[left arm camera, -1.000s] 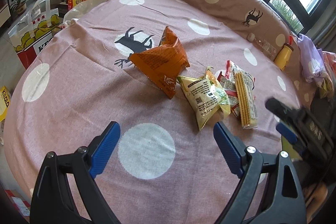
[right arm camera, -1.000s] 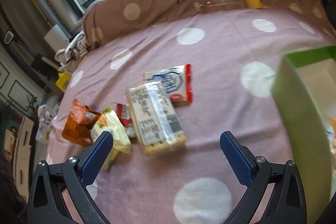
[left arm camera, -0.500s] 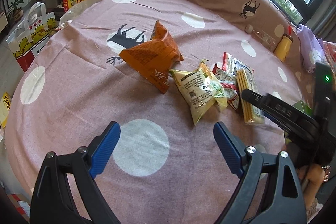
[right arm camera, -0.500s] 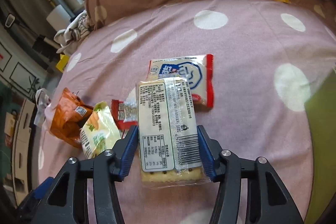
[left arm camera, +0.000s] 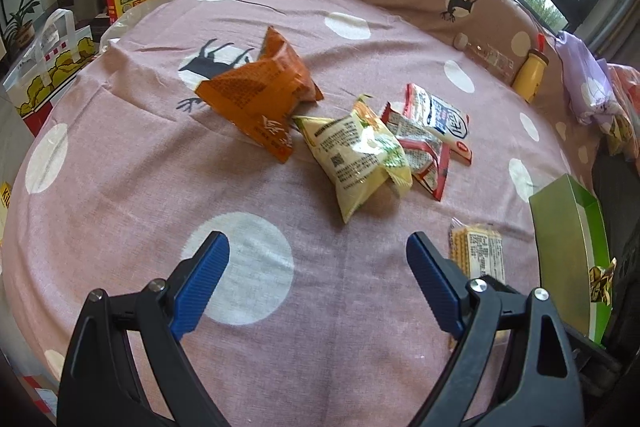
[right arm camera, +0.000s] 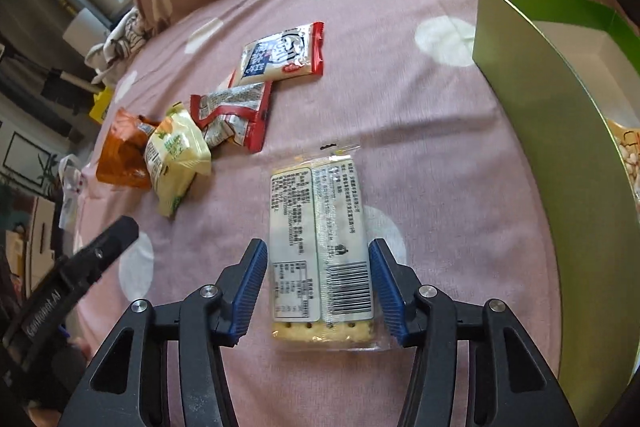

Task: Organize snacks
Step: 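Lift and carry the wafer pack with the right gripper over the green box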

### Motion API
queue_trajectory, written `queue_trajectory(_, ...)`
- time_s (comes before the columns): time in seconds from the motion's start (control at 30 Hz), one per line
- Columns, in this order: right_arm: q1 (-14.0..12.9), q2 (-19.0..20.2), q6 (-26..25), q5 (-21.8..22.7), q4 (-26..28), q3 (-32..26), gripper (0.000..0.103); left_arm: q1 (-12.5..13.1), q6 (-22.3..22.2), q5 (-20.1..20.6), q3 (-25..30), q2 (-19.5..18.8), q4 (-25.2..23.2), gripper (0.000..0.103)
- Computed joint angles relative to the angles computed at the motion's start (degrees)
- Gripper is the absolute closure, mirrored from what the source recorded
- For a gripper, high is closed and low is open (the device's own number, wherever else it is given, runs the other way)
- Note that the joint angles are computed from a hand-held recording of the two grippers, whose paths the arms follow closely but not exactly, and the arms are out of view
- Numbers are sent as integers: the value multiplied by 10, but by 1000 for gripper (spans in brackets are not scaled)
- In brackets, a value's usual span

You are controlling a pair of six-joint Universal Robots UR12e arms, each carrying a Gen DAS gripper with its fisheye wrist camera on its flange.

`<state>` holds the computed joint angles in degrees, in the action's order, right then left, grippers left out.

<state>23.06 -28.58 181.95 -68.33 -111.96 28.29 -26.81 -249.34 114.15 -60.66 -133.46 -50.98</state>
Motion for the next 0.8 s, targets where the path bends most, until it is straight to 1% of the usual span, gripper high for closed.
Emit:
queue_trajectory(0.03, -4, 0, 8, 16, -1, 0, 44, 0, 4, -4, 2, -2, 2, 13)
queue_trajectory(0.07, -8, -3, 18, 31, -10, 8, 36, 0, 8, -8, 3, -3, 4, 13)
queue_trajectory(0.1, -11, -9, 30, 41, -25, 21, 31, 0, 11, -12, 5, -4, 7, 13)
queue_trajectory(0.17, -16, -20, 53, 51, -62, 45, 30, 0, 18, -19, 7, -7, 18, 14)
queue_trajectory(0.23, -23, -27, 78, 71, -98, 63, 30, 0, 30, -31, 11, -11, 33, 14)
queue_trajectory(0.33, -30, -27, 101, 113, -115, 70, 30, -1, 63, -58, 26, -24, 57, 15)
queue_trajectory(0.4, -31, -22, 102, 128, -107, 63, 30, -1, 88, -89, 35, -33, 81, 18)
queue_trajectory(0.47, -31, -19, 100, 130, -100, 59, 30, 1, 106, -125, 41, -42, 105, 22)
queue_trajectory(0.5, -30, -17, 98, 132, -93, 55, 31, 2, 113, -137, 48, -46, 109, 25)
queue_trajectory(0.53, -31, -17, 96, 137, -89, 55, 32, 1, 118, -143, 55, -51, 106, 30)
queue_trajectory(0.6, -30, -13, 89, 141, -77, 48, 35, 0, 128, -149, 68, -58, 96, 34)
queue_trajectory(0.67, -28, -9, 80, 136, -63, 39, 38, 1, 132, -158, 72, -62, 100, 37)
queue_trajectory(0.73, -27, -1, 75, 139, -39, 25, 39, 3, 132, -171, 73, -65, 107, 45)
queue_trajectory(0.8, -27, 9, 70, 151, -10, 8, 40, 5, 128, -182, 76, -69, 108, 51)
